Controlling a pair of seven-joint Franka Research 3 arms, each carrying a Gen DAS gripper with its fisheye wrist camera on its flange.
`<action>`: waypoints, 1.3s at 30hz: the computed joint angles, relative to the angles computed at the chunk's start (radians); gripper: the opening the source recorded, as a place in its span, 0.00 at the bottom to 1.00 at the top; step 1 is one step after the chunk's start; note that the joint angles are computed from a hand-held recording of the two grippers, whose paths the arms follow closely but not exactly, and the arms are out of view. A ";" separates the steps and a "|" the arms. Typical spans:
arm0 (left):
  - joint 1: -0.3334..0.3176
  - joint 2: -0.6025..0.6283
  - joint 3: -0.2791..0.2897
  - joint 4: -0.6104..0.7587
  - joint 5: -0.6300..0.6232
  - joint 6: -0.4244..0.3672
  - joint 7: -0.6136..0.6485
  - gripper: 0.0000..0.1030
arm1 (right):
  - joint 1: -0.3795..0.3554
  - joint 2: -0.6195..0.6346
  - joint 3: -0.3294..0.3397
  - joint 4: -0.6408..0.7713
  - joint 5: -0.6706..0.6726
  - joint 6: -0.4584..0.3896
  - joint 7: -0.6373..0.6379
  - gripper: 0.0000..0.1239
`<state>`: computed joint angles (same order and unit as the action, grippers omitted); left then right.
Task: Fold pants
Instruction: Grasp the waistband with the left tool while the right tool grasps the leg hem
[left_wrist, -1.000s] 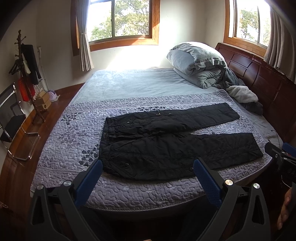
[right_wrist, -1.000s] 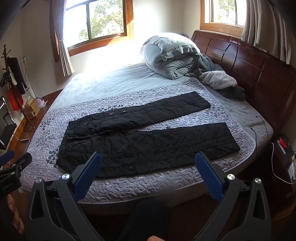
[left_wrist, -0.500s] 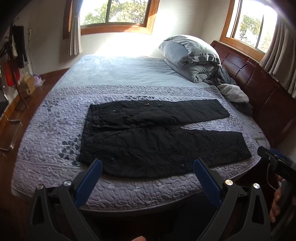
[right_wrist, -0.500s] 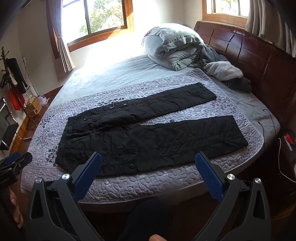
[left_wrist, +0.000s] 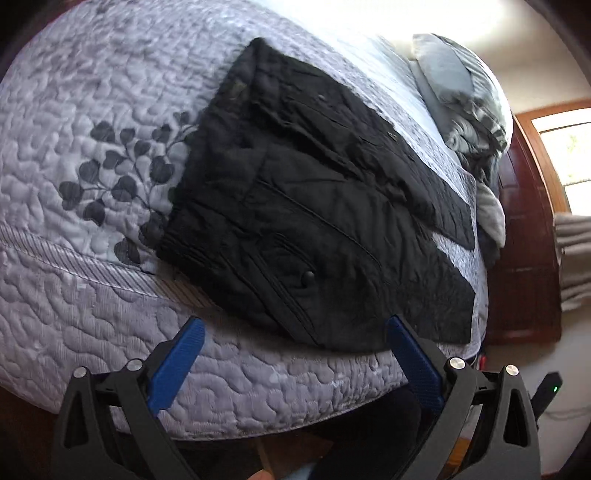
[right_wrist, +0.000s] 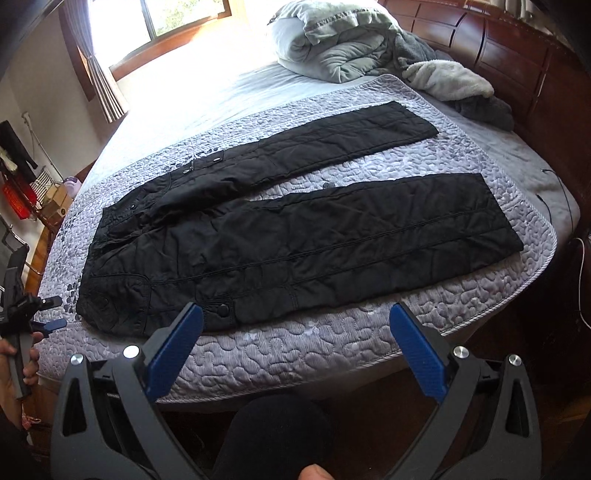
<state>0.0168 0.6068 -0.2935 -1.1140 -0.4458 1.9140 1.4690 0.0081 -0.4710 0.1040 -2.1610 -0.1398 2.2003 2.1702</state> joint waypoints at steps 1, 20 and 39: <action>-0.006 0.031 0.013 0.030 0.014 -0.007 -0.027 0.96 | 0.000 0.003 -0.005 -0.009 0.004 0.010 -0.002 0.81; -0.030 0.186 0.015 0.189 0.126 -0.012 -0.179 0.60 | -0.115 -0.007 -0.175 -0.204 0.203 0.189 -0.091 0.81; -0.029 0.152 0.007 0.125 0.097 0.057 -0.192 0.32 | -0.413 0.174 -0.431 -0.223 0.639 0.352 -0.264 0.42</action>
<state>-0.0125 0.7593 -0.2862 -0.9890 -0.3487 1.9707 1.2771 -0.4054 -0.2971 -0.3267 -2.3839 0.4997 2.5518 1.9064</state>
